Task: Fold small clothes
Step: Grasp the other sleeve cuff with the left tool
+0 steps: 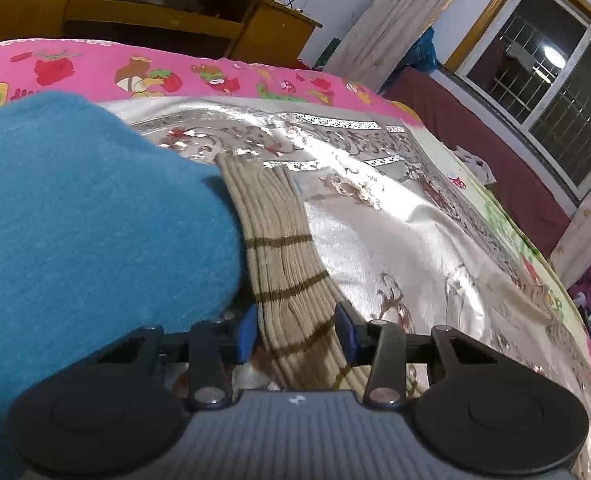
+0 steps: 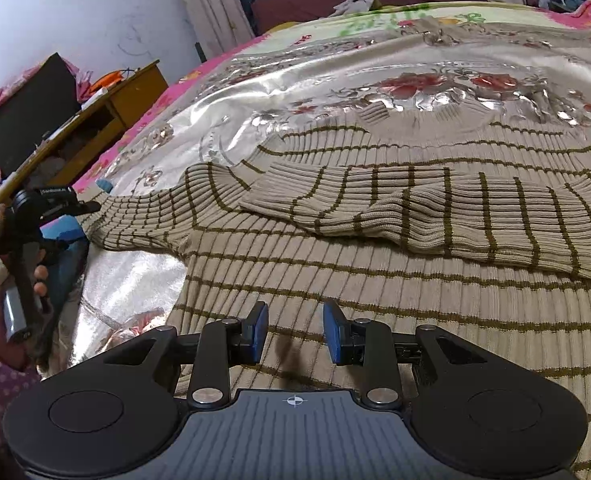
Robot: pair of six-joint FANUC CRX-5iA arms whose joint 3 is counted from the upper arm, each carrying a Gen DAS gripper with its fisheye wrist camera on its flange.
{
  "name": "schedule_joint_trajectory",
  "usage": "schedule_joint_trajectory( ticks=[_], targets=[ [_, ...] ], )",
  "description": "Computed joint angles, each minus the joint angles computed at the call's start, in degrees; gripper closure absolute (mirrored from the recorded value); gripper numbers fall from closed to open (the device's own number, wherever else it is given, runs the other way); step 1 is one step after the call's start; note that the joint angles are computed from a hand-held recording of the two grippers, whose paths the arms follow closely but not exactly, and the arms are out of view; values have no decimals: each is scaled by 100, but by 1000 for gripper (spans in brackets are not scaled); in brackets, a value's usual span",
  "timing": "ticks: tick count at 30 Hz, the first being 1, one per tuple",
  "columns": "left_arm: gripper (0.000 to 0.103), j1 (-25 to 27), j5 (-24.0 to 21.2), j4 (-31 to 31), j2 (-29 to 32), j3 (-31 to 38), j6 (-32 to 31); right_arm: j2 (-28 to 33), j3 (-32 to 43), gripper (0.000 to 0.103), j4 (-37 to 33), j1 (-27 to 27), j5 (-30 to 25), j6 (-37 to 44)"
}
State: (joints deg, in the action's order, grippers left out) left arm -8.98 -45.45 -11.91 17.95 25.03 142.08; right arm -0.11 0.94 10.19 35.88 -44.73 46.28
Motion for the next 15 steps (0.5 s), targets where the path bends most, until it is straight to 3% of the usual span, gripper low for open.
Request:
schedule_joint_trajectory(
  ticks=[2, 4, 7, 15],
  targets=[
    [63, 55, -20, 157, 74, 58, -40, -21, -7, 73, -21, -4, 11, -27],
    [76, 116, -83, 287, 107, 84, 36, -62, -50, 73, -2, -4, 61, -89],
    [86, 242, 378, 612, -99, -357, 58, -131, -136, 73, 11, -13, 146, -176],
    [89, 228, 867, 1050, -339, -624, -375, -327, -427, 73, 33, -61, 393, -504]
  ],
)
